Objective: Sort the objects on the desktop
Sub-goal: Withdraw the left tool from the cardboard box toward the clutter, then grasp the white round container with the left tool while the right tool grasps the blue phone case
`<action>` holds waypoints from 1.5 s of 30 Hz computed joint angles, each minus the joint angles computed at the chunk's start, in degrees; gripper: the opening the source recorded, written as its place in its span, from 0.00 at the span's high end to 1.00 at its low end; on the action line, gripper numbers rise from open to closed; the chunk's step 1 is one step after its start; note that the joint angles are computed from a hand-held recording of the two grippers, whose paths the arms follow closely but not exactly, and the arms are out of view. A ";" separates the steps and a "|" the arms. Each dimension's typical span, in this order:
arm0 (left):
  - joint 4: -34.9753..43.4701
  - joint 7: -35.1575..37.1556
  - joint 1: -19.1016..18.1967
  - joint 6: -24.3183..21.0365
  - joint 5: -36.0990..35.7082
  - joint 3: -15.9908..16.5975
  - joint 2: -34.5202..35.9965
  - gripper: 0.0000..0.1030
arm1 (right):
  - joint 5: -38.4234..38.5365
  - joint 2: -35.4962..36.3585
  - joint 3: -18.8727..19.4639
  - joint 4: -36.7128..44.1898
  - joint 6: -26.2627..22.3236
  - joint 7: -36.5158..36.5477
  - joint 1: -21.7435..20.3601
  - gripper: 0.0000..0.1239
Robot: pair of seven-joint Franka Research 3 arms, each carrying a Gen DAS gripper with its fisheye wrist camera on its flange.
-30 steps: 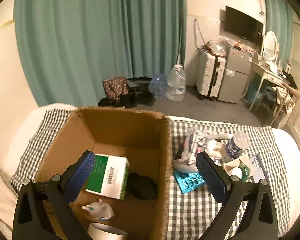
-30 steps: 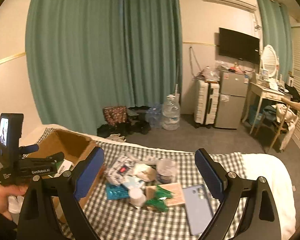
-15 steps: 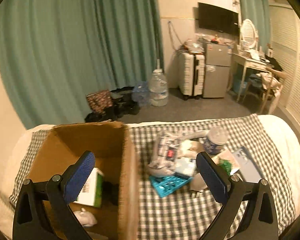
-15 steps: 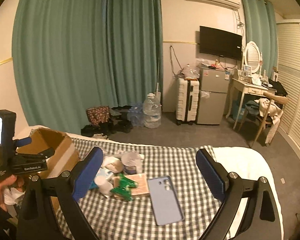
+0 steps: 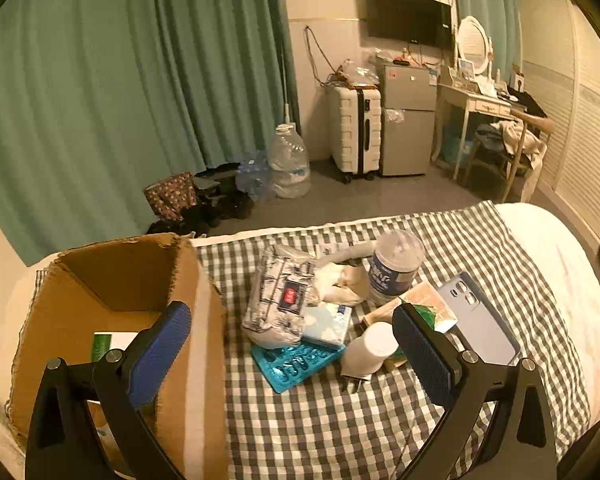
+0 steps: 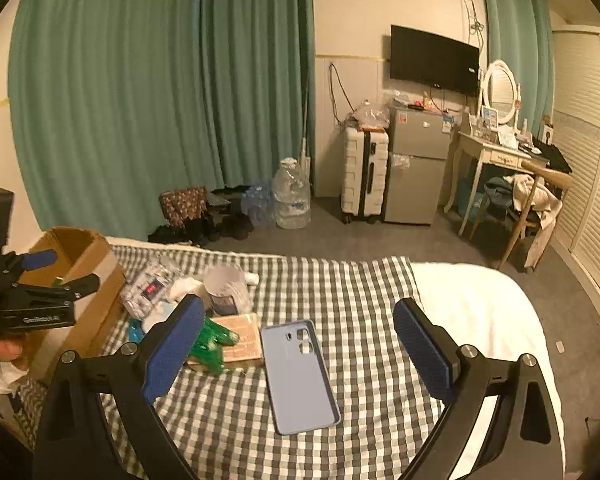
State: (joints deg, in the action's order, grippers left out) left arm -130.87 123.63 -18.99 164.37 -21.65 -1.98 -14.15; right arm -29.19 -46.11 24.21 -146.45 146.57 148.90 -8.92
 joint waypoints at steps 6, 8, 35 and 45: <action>0.27 2.35 -0.64 -0.17 -2.09 -0.61 2.15 0.00 | 1.62 1.17 -1.25 -3.58 1.78 1.92 0.50 0.22; 0.67 0.88 0.41 0.59 -0.31 -1.98 3.32 0.00 | 2.02 2.34 -2.10 -4.51 3.23 1.26 0.91 0.22; -1.22 -2.57 4.35 2.71 15.04 -7.31 10.28 0.13 | -3.29 17.64 -7.33 -3.42 7.87 0.87 3.47 0.17; -1.85 8.80 3.50 6.77 5.25 -8.52 12.66 0.19 | -1.21 22.61 -10.05 -2.14 6.22 -0.23 5.62 0.17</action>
State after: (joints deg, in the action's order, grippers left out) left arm -132.72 132.42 -15.48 171.14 -16.39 -10.50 -1.49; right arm -30.40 -23.51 14.16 -148.59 152.79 148.67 -3.31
